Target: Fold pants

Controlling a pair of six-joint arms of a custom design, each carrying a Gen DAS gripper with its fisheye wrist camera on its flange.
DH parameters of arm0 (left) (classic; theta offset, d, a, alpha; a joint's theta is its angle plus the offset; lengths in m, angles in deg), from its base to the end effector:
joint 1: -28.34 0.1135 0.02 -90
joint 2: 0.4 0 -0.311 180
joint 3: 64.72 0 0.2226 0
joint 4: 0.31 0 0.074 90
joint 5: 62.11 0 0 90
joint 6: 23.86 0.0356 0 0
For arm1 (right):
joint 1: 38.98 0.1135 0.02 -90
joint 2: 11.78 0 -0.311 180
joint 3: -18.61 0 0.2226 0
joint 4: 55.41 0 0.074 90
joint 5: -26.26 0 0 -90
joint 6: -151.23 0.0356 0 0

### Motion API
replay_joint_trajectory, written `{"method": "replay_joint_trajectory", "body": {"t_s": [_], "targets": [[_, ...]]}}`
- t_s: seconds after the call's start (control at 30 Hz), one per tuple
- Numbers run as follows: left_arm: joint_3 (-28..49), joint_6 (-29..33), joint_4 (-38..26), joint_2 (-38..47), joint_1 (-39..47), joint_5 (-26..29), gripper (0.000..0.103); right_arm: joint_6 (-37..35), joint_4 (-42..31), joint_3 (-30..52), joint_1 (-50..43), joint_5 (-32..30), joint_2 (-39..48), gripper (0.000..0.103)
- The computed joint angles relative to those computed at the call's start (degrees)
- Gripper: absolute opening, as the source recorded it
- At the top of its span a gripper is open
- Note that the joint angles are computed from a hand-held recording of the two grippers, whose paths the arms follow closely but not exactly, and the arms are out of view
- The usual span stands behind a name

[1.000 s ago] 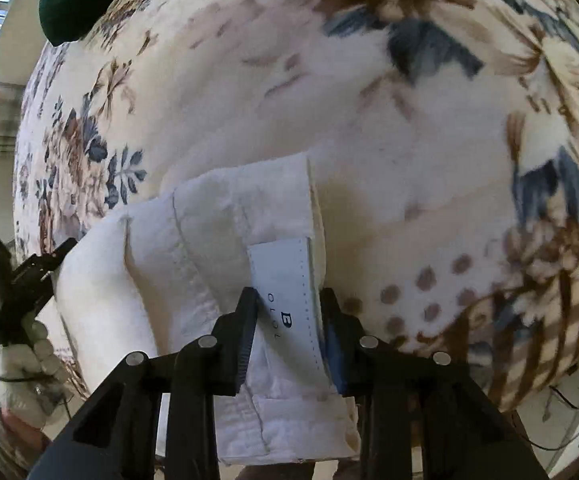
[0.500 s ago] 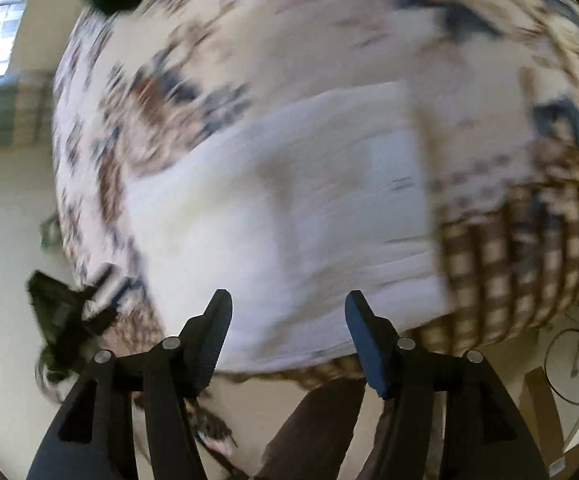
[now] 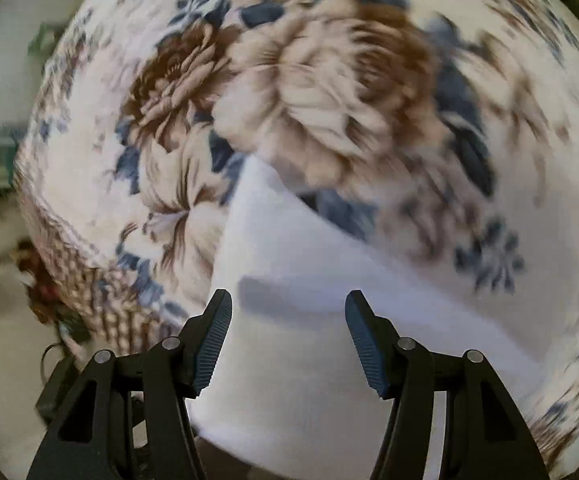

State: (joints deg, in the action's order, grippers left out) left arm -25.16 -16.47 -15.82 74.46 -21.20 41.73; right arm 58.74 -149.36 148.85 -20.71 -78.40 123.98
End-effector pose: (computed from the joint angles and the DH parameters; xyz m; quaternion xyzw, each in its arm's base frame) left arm 0.1162 -0.1494 0.2009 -0.2274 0.9080 -0.3504 0.0313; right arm 0.4212 0.1485 0.2021 0.1677 -0.9742 -0.1147 0.0986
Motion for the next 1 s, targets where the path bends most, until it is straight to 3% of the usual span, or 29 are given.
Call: {"method": "replay_joint_trajectory", "body": {"t_s": [0.07, 0.17, 0.2, 0.23, 0.33, 0.43, 0.5, 0.67, 0.8, 0.87, 0.9, 1.0], "targets": [[-1.3, -3.4, -0.5, -2.3, -0.8, -1.3, 0.043, -0.7, -4.1, 6.7, 2.2, 0.3, 5.2, 0.081], [-2.7, -7.4, 1.2, -5.7, 0.5, -2.9, 0.045, -1.8, -9.3, 13.4, 5.1, 4.0, 11.7, 0.081], [-2.5, -6.4, 3.2, -5.0, 2.2, -2.5, 0.047, -2.3, -9.3, 13.4, 5.8, 5.4, 12.1, 0.074], [-1.2, -3.6, 3.5, -3.0, 4.2, -1.1, 0.051, -2.4, -6.8, 11.1, 6.4, 6.5, 10.9, 0.06], [2.8, 5.4, 4.3, 5.1, 8.7, 4.5, 0.052, -2.7, -6.2, 9.9, 7.8, 9.2, 8.8, 0.041], [7.7, 16.5, 0.2, 12.0, 8.9, 8.3, 0.051, -2.0, -4.9, 7.3, 6.9, 9.2, 5.6, 0.033], [7.1, 18.3, 1.1, 13.2, 7.5, 10.2, 0.049, -1.2, -4.3, 6.1, 5.2, 8.1, 4.9, 0.032], [-1.6, 9.6, 0.2, 7.6, 2.3, 9.8, 0.046, 1.0, -3.2, 5.2, 3.0, 5.7, 5.6, 0.033], [-2.0, 4.4, -3.1, 0.2, 3.9, 8.5, 0.049, 1.4, -4.2, 6.9, 2.3, 2.9, 6.7, 0.052], [1.5, 4.5, -10.0, -3.2, 5.7, 7.9, 0.058, 1.0, -3.2, 5.0, 0.7, 2.0, 3.3, 0.061], [3.3, 6.1, -10.8, -2.8, 7.3, 7.9, 0.069, 1.2, -1.2, 1.5, -0.2, 1.7, -0.1, 0.061], [10.8, 13.5, -12.3, 3.0, 8.7, 8.5, 0.075, 1.9, 1.5, -9.7, -4.8, 0.5, -11.4, 0.061]]}}
